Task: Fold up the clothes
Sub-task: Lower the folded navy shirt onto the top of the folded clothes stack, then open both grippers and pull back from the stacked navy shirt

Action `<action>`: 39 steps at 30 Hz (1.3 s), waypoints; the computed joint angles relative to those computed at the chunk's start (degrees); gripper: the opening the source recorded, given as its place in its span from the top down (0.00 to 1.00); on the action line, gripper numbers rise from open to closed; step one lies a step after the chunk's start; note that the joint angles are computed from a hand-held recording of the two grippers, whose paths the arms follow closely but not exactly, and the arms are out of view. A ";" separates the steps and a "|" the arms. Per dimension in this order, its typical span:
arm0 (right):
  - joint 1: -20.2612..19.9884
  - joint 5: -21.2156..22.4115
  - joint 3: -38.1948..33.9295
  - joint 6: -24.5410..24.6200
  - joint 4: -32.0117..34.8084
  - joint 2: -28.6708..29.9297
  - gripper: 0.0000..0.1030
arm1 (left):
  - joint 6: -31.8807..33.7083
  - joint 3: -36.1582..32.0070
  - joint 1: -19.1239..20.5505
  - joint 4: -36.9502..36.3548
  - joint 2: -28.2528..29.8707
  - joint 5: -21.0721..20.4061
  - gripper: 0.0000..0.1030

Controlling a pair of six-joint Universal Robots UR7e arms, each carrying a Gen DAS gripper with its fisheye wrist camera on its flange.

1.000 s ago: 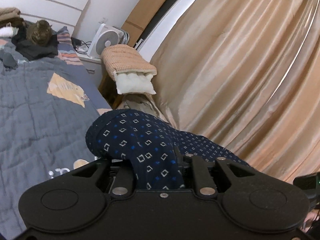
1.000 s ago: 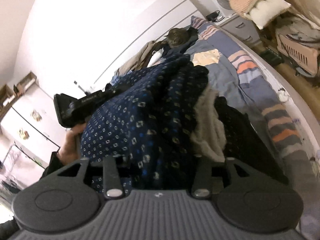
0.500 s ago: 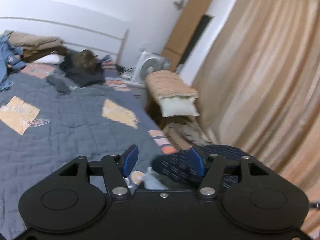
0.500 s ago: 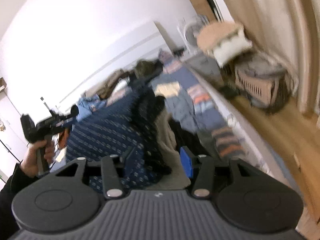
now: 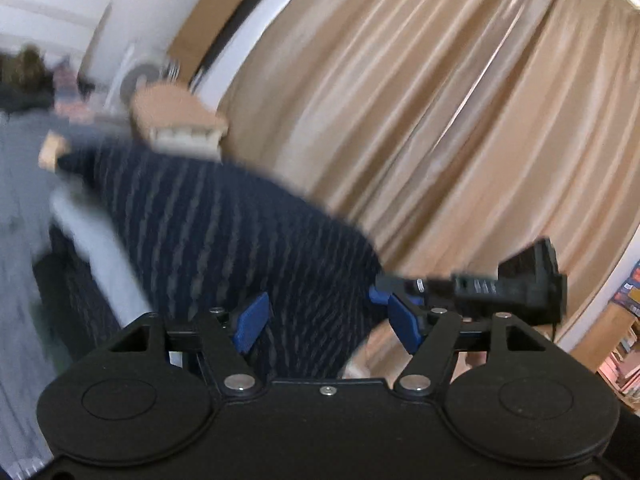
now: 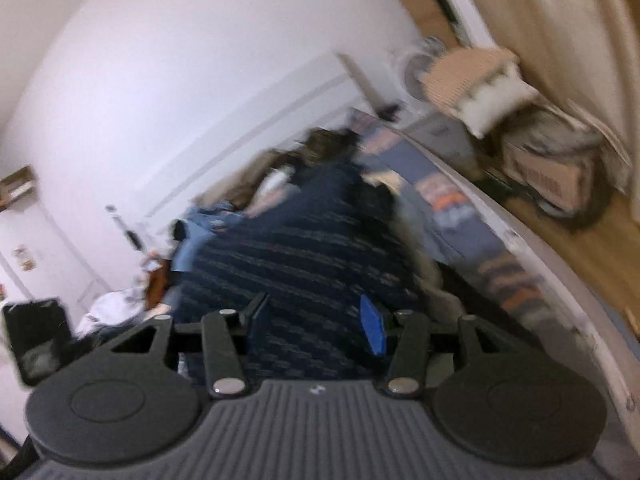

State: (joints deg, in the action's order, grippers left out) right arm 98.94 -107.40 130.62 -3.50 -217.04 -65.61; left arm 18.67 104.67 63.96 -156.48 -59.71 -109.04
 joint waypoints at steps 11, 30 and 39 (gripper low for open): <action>-4.50 4.27 2.31 0.68 -7.11 1.86 0.56 | 0.98 3.37 2.74 2.84 -0.49 -1.73 0.37; 7.79 -13.81 3.54 -2.22 -8.92 3.12 0.48 | -0.58 8.22 -2.47 -3.20 -7.49 12.11 0.06; 17.77 -25.11 1.27 -0.18 -3.62 4.06 0.31 | 1.97 14.24 -7.49 -8.75 -14.00 19.27 0.00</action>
